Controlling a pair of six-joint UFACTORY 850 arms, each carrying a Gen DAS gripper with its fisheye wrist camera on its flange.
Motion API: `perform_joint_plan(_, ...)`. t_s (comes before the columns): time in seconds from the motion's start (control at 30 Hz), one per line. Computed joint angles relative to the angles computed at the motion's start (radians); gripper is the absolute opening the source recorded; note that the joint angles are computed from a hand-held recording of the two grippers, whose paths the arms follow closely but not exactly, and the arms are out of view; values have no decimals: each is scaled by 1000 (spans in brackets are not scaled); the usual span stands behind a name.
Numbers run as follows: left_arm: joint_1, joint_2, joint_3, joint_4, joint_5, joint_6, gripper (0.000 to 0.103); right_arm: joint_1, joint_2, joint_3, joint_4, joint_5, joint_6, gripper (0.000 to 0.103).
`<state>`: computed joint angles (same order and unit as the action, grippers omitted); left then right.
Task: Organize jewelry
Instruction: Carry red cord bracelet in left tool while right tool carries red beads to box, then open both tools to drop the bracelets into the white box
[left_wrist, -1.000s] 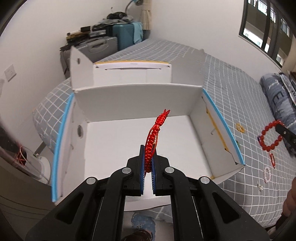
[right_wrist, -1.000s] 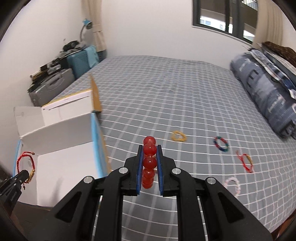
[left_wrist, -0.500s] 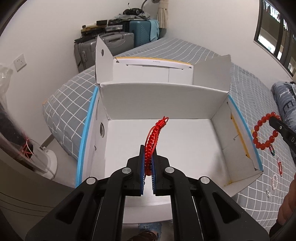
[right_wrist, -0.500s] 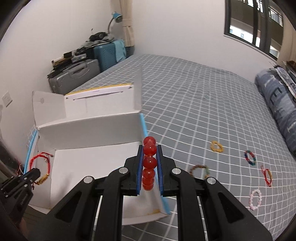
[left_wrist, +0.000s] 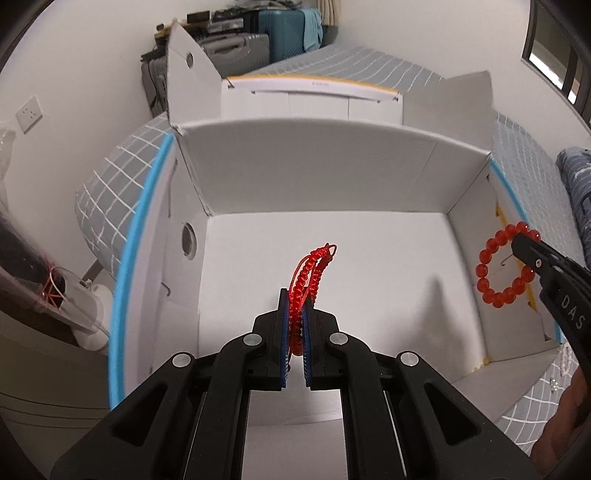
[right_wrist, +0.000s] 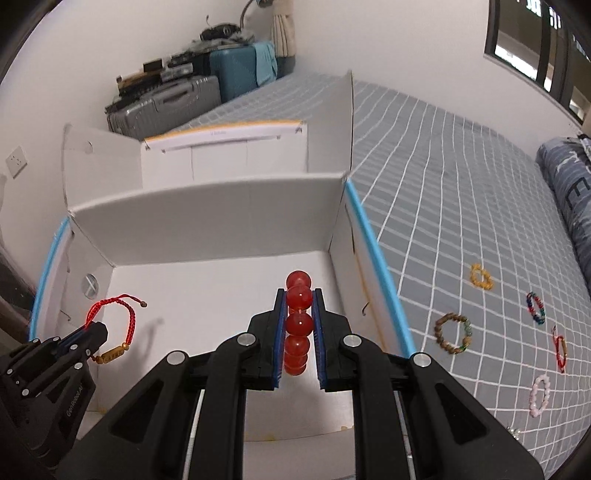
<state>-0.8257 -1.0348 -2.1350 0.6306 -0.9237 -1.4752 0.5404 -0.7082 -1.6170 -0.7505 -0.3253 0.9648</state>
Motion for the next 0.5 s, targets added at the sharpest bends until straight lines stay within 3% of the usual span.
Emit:
perform_joint_plan(0.2,9,-23,-26,-26,-16,22,6,-11,-48,-42,184,-25,-165,12)
perform_joint_plan(0.5,12,-35,-45,-51,-25,51,8,-17,-80,-70,282,-50,-261,13)
